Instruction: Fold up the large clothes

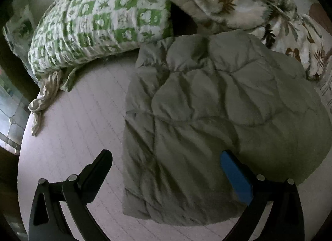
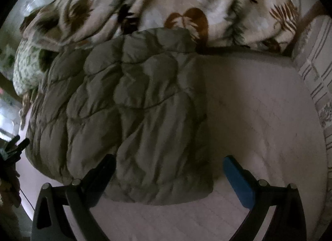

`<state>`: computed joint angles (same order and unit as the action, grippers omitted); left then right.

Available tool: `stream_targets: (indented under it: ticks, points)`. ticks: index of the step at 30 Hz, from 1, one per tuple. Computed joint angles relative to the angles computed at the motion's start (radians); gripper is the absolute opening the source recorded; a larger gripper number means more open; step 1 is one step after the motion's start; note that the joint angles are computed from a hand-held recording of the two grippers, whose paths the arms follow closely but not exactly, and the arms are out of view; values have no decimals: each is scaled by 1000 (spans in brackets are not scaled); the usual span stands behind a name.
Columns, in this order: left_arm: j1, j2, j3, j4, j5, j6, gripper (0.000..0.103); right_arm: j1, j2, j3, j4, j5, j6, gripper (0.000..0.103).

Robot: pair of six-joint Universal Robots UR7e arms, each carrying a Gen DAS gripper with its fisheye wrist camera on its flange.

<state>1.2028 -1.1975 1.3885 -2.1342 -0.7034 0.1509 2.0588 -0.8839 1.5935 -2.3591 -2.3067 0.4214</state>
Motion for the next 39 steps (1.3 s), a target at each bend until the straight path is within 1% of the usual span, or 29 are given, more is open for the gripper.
stream_targets:
  ticks: [1, 3, 4, 6, 8, 10, 14, 16, 19, 22, 23, 27, 29, 30, 32, 34, 37, 38, 39]
  points:
    - [4, 10, -16, 10, 5, 2, 103, -12, -2, -5, 8, 11, 4, 103]
    - [19, 30, -56, 42, -15, 1, 103, -29, -2, -15, 24, 15, 19, 103]
    - [28, 39, -78, 59, -34, -6, 103, -38, -2, -18, 24, 20, 20, 103]
    - [50, 64, -133, 114, -78, -37, 103, -58, -3, -20, 11, 56, 15, 103]
    - [67, 87, -168, 146, -103, -46, 103, -89, -7, -16, -18, 124, 17, 103]
    - [77, 103, -189, 161, -109, -41, 103, -120, -3, -19, -25, 190, 13, 103]
    - [92, 131, -214, 172, -120, -9, 103, -168, 24, -32, -23, 272, -8, 103]
    - [101, 148, -236, 190, -133, 4, 103, -198, 31, -27, -47, 344, -15, 103]
    - [125, 184, -304, 249, -183, 2, 103, -238, 37, -26, -61, 437, -22, 103]
    - [157, 229, -399, 335, -258, -7, 103, -281, 40, -18, -82, 533, -33, 103]
    - [166, 244, -429, 361, -279, -9, 103, -288, 41, -17, -86, 548, -39, 103]
    - [216, 328, -608, 521, -391, -24, 103, -305, 58, -52, -50, 579, -72, 103]
    - [225, 349, -645, 551, -403, -17, 103, -308, 75, -87, -15, 577, -81, 103]
    - [224, 351, -644, 543, -394, -5, 103, -308, 87, -109, 1, 570, -85, 103]
    - [217, 337, -600, 500, -366, 18, 103, -305, 113, -156, 31, 549, -89, 103]
    - [219, 333, -587, 488, -364, 12, 103, -297, 136, -195, 56, 524, -92, 103]
    - [215, 330, -574, 474, -348, 6, 103, -290, 157, -226, 65, 499, -94, 103]
    - [213, 324, -561, 465, -341, 3, 103, -290, 161, -232, 64, 496, -95, 103]
    - [204, 313, -524, 440, -332, -7, 103, -287, 167, -237, 59, 492, -94, 101]
